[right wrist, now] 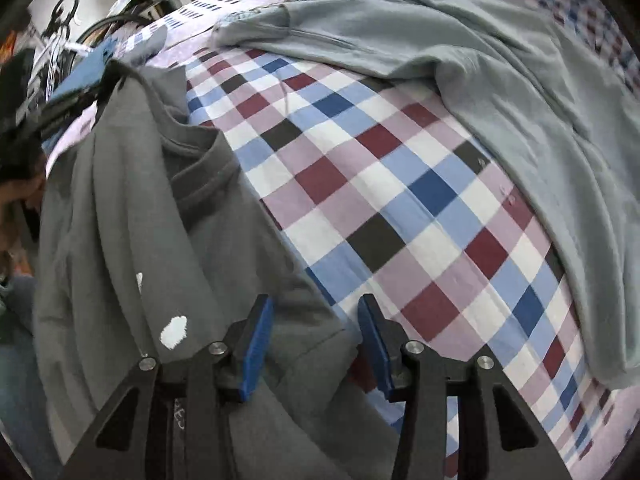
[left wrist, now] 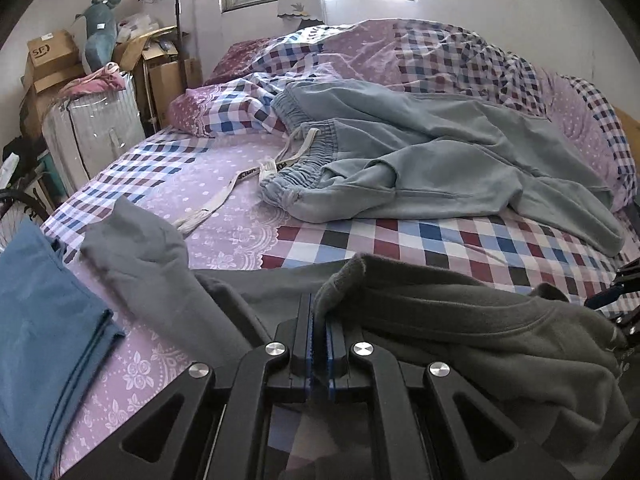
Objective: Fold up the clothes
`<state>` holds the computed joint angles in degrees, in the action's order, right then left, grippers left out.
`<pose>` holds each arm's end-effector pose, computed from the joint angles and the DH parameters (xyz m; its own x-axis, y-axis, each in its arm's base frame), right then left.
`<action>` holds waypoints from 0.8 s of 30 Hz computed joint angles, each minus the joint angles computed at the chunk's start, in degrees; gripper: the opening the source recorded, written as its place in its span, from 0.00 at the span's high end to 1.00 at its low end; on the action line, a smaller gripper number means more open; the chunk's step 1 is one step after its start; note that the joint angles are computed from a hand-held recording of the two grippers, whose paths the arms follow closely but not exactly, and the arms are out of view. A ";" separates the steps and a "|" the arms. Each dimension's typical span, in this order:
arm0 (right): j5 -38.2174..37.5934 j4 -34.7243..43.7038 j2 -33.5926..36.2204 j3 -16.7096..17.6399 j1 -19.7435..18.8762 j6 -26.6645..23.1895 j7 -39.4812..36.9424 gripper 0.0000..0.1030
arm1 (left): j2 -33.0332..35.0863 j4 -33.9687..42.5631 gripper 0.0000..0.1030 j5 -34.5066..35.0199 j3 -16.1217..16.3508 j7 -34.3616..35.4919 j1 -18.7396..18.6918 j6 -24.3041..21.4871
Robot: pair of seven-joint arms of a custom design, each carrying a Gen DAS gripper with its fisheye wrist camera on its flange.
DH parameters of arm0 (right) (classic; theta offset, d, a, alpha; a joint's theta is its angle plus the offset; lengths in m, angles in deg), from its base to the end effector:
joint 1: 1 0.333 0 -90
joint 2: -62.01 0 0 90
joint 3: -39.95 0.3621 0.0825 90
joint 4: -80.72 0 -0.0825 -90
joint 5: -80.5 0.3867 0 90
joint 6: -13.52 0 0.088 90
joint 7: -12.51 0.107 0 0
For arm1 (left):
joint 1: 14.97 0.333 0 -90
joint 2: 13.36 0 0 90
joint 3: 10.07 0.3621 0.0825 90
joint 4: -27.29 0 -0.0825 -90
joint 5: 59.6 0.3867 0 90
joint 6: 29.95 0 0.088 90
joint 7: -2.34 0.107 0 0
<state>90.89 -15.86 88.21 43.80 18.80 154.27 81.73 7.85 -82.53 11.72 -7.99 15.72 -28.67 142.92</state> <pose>0.6627 0.2823 0.4074 0.6060 -0.7928 -0.0646 -0.7604 -0.5536 -0.3394 0.6294 -0.2034 0.3893 -0.0545 -0.9982 -0.0244 -0.6778 0.0549 -0.7332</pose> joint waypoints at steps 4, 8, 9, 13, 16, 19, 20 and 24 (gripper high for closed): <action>-8.13 -5.03 -2.77 -3.42 4.54 6.94 4.39 0.98 | -0.02 -0.02 0.96 -0.57 -0.08 0.50 -0.08 0.01; -24.70 -9.55 -5.47 -10.56 10.98 14.11 17.61 0.99 | -0.14 0.33 0.96 0.93 0.61 -1.37 -0.70 0.20; -30.63 -10.49 -6.20 -13.75 13.18 16.17 23.52 0.99 | -0.19 0.43 0.96 1.91 0.86 -2.55 -0.86 0.57; -49.71 -11.98 -9.30 -23.18 19.49 19.39 45.30 0.98 | -0.30 1.18 0.96 6.95 1.26 -7.83 -1.16 2.26; -44.75 -12.38 -10.07 -17.70 15.78 15.81 38.15 0.97 | -0.15 1.33 0.96 6.33 -0.70 -5.30 -0.44 1.15; -34.95 -14.36 -10.53 -9.13 9.68 13.52 24.93 0.96 | 0.13 1.09 0.96 1.90 -2.37 -0.46 0.29 -0.88; -32.21 -14.79 -10.59 -6.59 7.89 12.40 21.16 0.96 | 0.25 0.94 0.96 0.16 -2.64 0.72 0.60 -0.97; -27.04 -17.06 -12.37 -3.28 5.39 12.02 16.40 0.92 | 0.55 0.38 0.96 -4.95 -2.45 4.41 0.76 -0.49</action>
<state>63.85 -32.92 75.84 40.52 24.19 166.29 98.12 8.40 -82.14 6.77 -10.44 20.13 -27.91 142.43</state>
